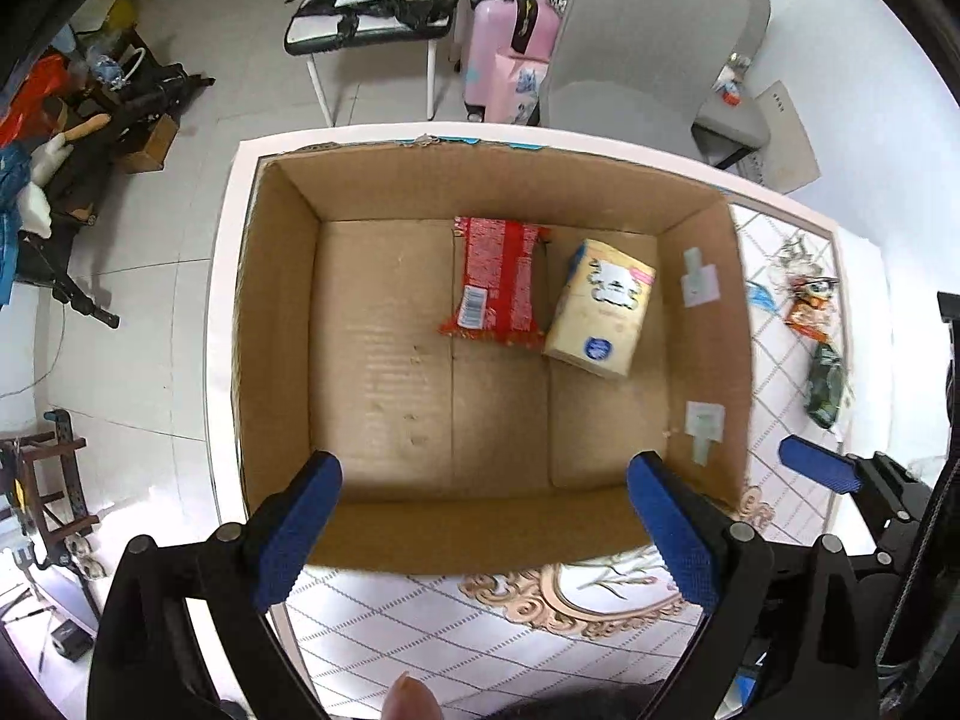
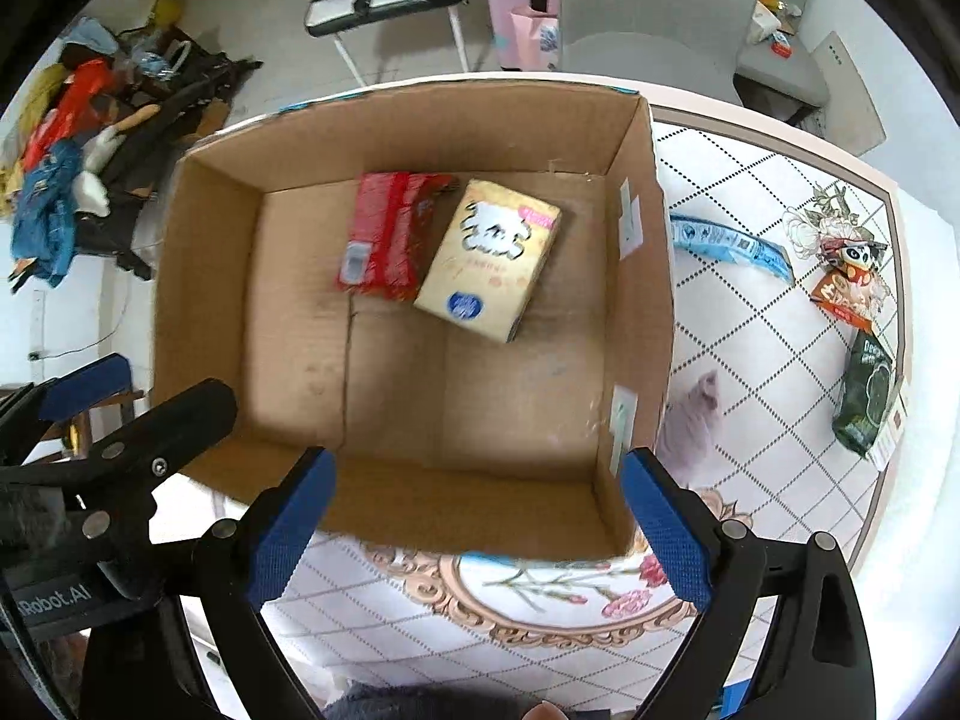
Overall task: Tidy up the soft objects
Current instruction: 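Grasp the green Deeyeo bag with the left tool while the right tool grasps the white cigarette pack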
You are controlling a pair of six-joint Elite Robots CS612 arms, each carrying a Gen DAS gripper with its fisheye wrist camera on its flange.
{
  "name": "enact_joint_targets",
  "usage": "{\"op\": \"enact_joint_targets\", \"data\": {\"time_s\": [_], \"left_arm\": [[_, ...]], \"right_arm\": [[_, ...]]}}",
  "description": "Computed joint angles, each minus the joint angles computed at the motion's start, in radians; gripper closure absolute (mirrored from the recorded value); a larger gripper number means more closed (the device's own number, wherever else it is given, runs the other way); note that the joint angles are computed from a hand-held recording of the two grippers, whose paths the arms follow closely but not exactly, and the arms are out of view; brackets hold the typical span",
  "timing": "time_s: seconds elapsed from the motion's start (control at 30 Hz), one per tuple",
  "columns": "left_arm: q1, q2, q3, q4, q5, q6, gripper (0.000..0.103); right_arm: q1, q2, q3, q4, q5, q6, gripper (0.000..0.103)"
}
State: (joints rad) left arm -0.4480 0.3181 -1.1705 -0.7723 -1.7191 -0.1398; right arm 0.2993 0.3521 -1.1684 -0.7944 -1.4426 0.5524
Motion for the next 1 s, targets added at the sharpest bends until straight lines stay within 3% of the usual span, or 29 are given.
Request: {"op": "enact_joint_targets", "data": {"time_s": [0.23, 0.33, 0.5, 0.7, 0.9, 1.0], "left_arm": [[-0.032, 0.0, -0.102, -0.01, 0.017, -0.045, 0.005], [-0.054, -0.007, -0.126, -0.032, 0.019, -0.068, 0.005], [-0.111, -0.023, -0.125, -0.065, 0.037, -0.072, 0.005], [-0.201, -0.04, -0.062, -0.095, 0.017, -0.027, 0.005], [-0.28, -0.052, 0.055, -0.115, -0.014, -0.007, 0.005], [-0.317, -0.07, 0.172, -0.124, -0.05, 0.015, 0.005]], "right_arm": [[-0.014, 0.027, -0.14, 0.021, 0.006, 0.019, 0.005], [-0.037, 0.061, -0.254, 0.01, -0.003, 0.057, 0.005], [-0.076, 0.103, -0.406, 0.029, -0.096, 0.078, 0.005], [-0.178, 0.159, -0.581, 0.168, -0.101, 0.119, 0.005], [-0.322, 0.232, -0.757, 0.354, -0.068, 0.151, 0.005], [-0.398, 0.277, -0.821, 0.438, -0.041, 0.172, 0.005]]}}
